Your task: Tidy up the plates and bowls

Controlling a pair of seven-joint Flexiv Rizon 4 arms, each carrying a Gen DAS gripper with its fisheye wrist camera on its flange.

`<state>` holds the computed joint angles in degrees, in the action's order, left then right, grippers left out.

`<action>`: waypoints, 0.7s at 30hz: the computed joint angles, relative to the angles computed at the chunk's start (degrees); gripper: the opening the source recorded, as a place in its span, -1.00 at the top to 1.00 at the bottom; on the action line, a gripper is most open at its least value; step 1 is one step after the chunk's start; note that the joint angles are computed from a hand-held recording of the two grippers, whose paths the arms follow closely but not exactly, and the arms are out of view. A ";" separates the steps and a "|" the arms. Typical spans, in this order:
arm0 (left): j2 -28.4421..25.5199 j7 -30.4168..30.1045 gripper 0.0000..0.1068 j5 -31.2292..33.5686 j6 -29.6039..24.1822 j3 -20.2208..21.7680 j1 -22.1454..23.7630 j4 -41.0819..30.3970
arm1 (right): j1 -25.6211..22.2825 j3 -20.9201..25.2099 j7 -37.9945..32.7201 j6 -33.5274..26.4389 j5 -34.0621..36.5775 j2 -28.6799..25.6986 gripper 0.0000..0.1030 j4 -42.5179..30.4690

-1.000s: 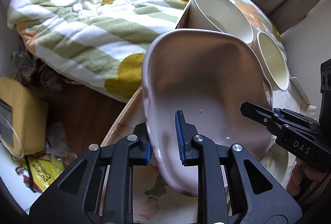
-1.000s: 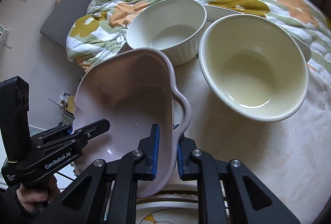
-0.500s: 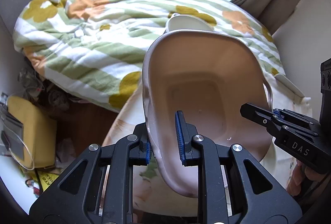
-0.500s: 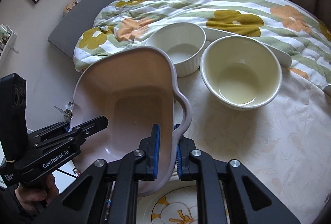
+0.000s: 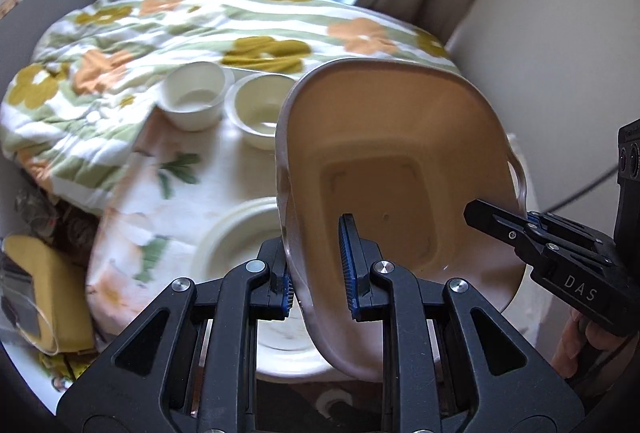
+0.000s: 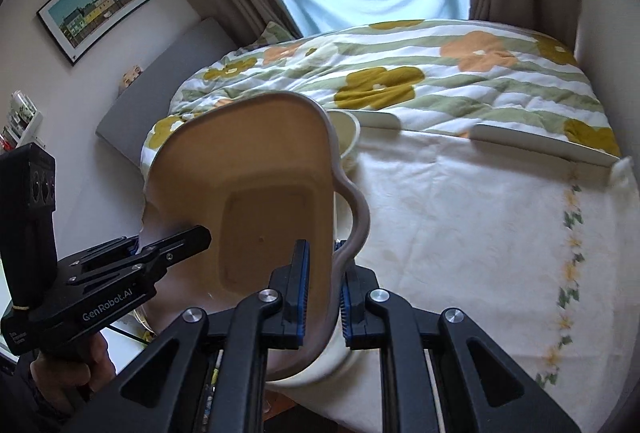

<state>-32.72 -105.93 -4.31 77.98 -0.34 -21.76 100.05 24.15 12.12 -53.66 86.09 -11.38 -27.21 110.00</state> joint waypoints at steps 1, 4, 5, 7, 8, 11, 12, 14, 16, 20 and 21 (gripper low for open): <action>-0.69 -0.02 0.68 -0.01 -0.07 -0.65 -0.72 -1.04 | 1.03 -2.23 1.42 1.10 -0.16 2.00 0.76 2.93; -3.32 0.42 0.68 -0.10 -1.28 -2.25 -3.01 -5.04 | 3.39 -7.77 5.60 3.35 -1.62 6.69 0.76 10.12; -4.29 0.49 0.68 -0.12 -1.59 -2.60 -3.84 -6.38 | 3.76 -9.07 6.78 3.65 -2.34 7.78 0.76 11.88; -6.59 0.93 0.68 -0.26 -2.92 -3.38 -5.38 -9.66 | 4.46 -11.97 9.51 4.45 -4.03 9.85 0.76 15.36; -7.73 1.11 0.68 -0.47 -3.31 -3.81 -5.96 -11.01 | 3.86 -12.28 10.20 4.67 -4.52 10.49 0.76 16.57; -11.66 2.23 0.68 -1.36 -5.51 -5.17 -7.26 -15.66 | 2.06 -13.10 12.13 5.56 -5.48 11.35 0.76 19.47; -12.91 2.32 0.68 -1.63 -6.36 -5.29 -7.84 -17.18 | 0.86 -12.45 12.18 5.38 -5.33 11.09 0.76 19.57; -15.89 2.42 0.68 -2.08 -8.76 -5.35 -9.10 -20.83 | -2.39 -10.53 11.31 5.27 -4.39 10.66 0.76 20.27; -18.44 2.68 0.68 -2.59 -10.95 -5.65 -9.72 -23.77 | -4.72 -9.26 10.44 5.47 -3.47 9.39 0.76 20.47; -22.82 3.19 0.68 -2.73 -14.38 -5.43 -10.83 -28.51 | -7.65 -7.60 9.03 6.52 -1.50 6.33 0.76 20.25; -23.66 3.07 0.68 -2.67 -14.78 -5.25 -11.13 -29.41 | -8.36 -7.03 8.57 6.76 -0.94 5.75 0.76 20.24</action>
